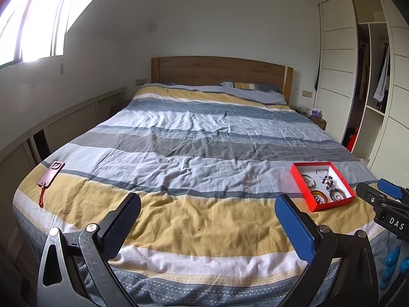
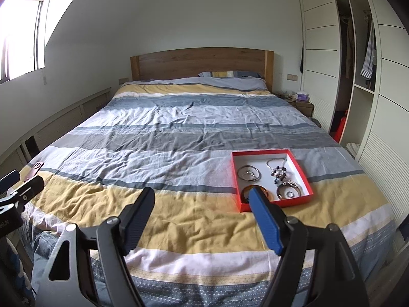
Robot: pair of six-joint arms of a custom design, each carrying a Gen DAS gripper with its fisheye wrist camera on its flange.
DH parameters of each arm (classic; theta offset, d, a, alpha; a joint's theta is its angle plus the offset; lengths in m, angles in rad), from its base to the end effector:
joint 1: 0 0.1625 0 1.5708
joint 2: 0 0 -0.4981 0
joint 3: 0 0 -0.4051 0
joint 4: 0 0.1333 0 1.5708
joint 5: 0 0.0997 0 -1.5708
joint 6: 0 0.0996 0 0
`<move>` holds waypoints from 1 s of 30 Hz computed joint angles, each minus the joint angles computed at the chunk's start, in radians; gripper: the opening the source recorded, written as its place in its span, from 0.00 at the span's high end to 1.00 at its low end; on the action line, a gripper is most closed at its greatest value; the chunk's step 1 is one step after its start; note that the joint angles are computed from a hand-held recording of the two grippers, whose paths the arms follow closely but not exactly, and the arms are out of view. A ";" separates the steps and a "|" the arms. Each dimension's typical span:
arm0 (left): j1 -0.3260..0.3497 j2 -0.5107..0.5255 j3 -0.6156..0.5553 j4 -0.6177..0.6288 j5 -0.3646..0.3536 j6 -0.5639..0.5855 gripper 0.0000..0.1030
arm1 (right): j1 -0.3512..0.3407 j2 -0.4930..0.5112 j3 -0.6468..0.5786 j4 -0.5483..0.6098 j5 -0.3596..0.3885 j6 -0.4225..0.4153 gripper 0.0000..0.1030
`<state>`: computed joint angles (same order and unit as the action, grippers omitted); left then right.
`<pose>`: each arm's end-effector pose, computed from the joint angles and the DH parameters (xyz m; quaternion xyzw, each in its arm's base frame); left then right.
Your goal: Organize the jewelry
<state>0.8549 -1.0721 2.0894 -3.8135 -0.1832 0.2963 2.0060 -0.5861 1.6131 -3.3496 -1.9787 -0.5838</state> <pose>-0.1550 -0.5305 0.3430 -0.0167 0.7284 -0.5414 0.4196 0.4054 -0.6495 0.0926 0.3794 -0.8315 0.3445 0.2146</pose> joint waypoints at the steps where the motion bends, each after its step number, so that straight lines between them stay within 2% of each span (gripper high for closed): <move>1: 0.000 0.002 -0.001 -0.003 0.001 0.003 0.01 | -0.001 0.001 -0.001 0.000 -0.005 0.000 0.27; 12: 0.031 -0.024 0.025 0.175 -0.017 -0.172 0.01 | -0.005 0.005 -0.003 -0.013 -0.022 -0.009 0.27; 30: 0.053 -0.026 0.029 0.247 -0.036 -0.236 0.01 | -0.014 0.019 -0.016 0.000 -0.037 -0.006 0.27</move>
<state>0.9079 -1.0977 2.1188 -3.5663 -0.2196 0.0607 1.9922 -0.5670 1.5970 -3.3500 -2.0161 -0.5901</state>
